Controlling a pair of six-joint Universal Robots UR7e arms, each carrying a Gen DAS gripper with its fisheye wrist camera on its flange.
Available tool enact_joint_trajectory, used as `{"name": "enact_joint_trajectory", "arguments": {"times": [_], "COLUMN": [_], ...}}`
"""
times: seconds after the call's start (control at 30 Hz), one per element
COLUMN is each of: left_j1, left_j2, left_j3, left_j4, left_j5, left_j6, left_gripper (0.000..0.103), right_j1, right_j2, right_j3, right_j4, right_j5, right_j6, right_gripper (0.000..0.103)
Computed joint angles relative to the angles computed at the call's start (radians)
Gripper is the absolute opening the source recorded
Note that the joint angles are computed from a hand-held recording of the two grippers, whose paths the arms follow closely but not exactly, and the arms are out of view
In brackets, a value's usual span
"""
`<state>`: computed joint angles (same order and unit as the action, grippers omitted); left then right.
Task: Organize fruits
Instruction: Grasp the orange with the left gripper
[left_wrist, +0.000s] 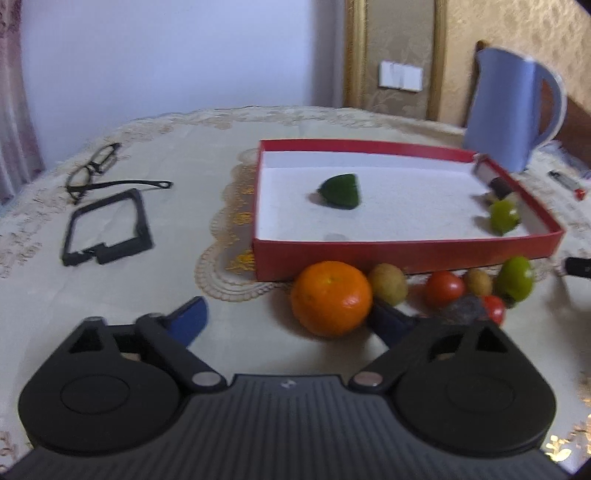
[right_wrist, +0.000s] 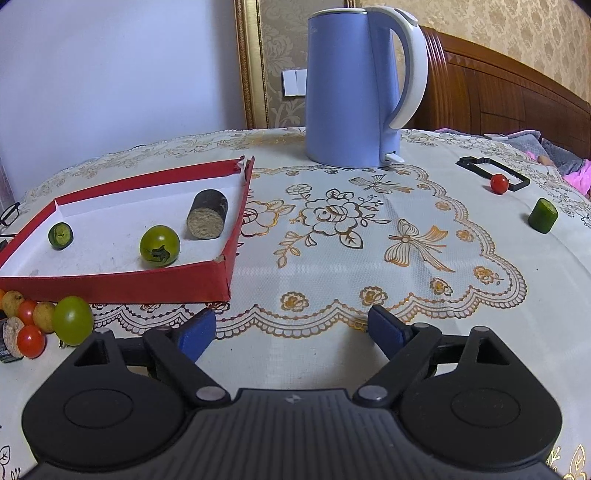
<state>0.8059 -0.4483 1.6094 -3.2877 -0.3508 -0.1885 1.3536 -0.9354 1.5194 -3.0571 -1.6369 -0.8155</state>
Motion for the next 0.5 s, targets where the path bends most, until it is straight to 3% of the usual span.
{"name": "enact_joint_trajectory", "arguments": {"times": [0.13,0.2,0.27,0.5], "left_j1": [-0.007,-0.010,-0.013,-0.019], "left_j2": [0.018,0.023,0.026,0.029], "left_j3": [0.002,0.004,0.005,0.002], "left_j4": [-0.101,-0.131,-0.146,-0.128], "left_j5": [-0.032,-0.050,-0.063,-0.044], "left_j6": [0.113,0.150,0.176,0.148], "left_gripper": [0.065,0.048,0.041,0.039], "right_j1": [0.001,0.003,0.004,0.004], "right_j2": [0.001,0.003,0.004,0.004], "right_j3": [0.000,0.001,0.002,0.003], "right_j4": [-0.003,-0.007,-0.011,-0.011], "right_j5": [-0.003,-0.008,-0.013,-0.014], "right_j6": [-0.002,-0.006,-0.010,-0.013], "right_gripper": [0.090,0.090,0.090,0.090]}}
